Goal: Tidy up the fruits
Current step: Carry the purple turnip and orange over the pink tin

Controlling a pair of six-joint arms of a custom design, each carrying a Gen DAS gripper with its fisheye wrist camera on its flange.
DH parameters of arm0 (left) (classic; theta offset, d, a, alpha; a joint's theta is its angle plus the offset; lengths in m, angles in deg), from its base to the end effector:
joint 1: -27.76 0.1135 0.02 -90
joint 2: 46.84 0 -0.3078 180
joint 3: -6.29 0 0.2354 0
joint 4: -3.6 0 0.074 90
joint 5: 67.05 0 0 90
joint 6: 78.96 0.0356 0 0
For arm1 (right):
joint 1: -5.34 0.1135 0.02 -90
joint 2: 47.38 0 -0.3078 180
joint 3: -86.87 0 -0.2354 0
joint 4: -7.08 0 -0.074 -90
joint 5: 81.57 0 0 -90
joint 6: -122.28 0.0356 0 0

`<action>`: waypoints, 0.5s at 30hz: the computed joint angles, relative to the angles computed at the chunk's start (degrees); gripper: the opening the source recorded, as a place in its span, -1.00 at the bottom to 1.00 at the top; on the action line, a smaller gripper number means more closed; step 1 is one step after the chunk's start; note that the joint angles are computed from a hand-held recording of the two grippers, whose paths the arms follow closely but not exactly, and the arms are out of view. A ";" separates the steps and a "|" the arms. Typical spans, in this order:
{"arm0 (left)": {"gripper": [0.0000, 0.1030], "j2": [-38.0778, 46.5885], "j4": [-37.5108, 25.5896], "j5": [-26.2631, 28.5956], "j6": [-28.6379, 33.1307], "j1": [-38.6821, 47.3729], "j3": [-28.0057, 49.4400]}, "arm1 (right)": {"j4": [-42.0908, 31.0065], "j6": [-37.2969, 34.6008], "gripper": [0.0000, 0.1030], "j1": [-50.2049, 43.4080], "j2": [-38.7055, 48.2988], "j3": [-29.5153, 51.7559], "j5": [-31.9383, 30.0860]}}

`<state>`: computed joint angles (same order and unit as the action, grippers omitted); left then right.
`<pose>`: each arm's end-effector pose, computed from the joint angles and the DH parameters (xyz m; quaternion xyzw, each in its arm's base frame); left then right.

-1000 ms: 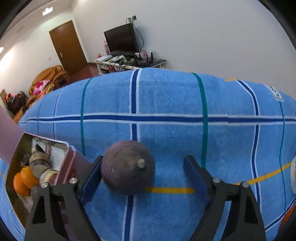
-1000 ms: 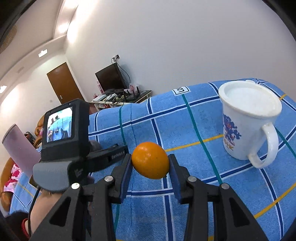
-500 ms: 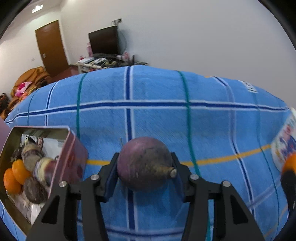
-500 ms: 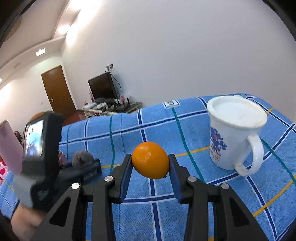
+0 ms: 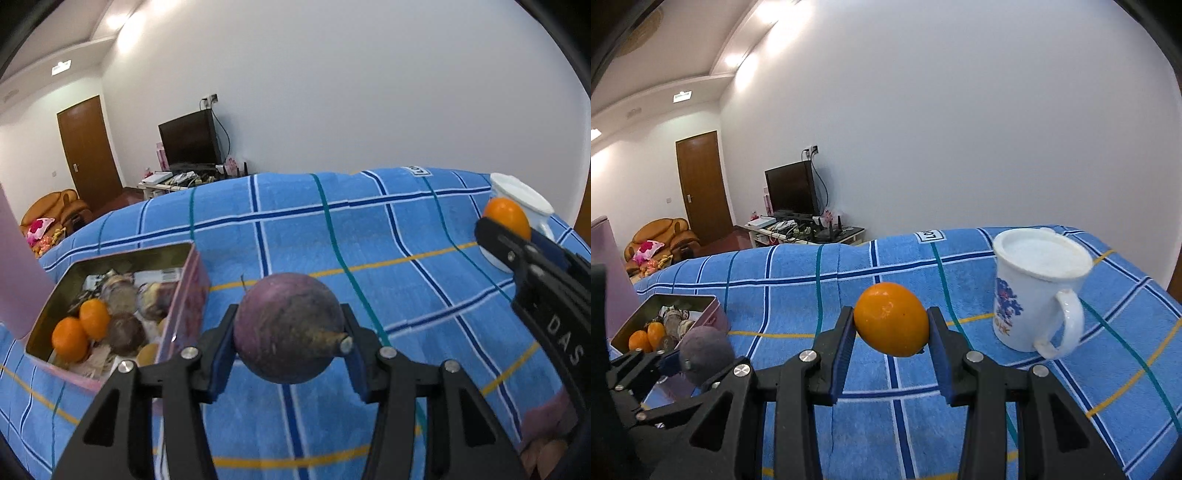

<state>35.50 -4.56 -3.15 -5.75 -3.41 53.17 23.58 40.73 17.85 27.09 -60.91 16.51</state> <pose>0.2198 -0.1147 0.2089 0.0239 0.8996 0.0337 0.4349 0.2063 0.0407 0.2043 0.0075 0.8456 0.0378 0.5325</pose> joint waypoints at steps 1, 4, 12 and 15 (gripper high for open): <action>0.03 -0.51 0.50 0.25 0.11 0.30 -0.90 | -0.46 0.19 -0.20 0.24 -1.06 -0.53 0.49; 0.03 -1.33 0.60 0.35 0.37 0.38 -1.42 | -1.31 0.93 -0.21 0.72 -4.28 -2.55 1.84; 0.03 -7.34 3.93 -2.50 0.78 -1.58 -7.01 | -7.69 2.64 -0.21 2.84 -13.46 -4.98 5.61; 0.03 -8.40 3.90 -2.21 0.94 -1.48 -7.66 | -9.29 3.27 -0.21 4.57 -15.87 -5.54 7.55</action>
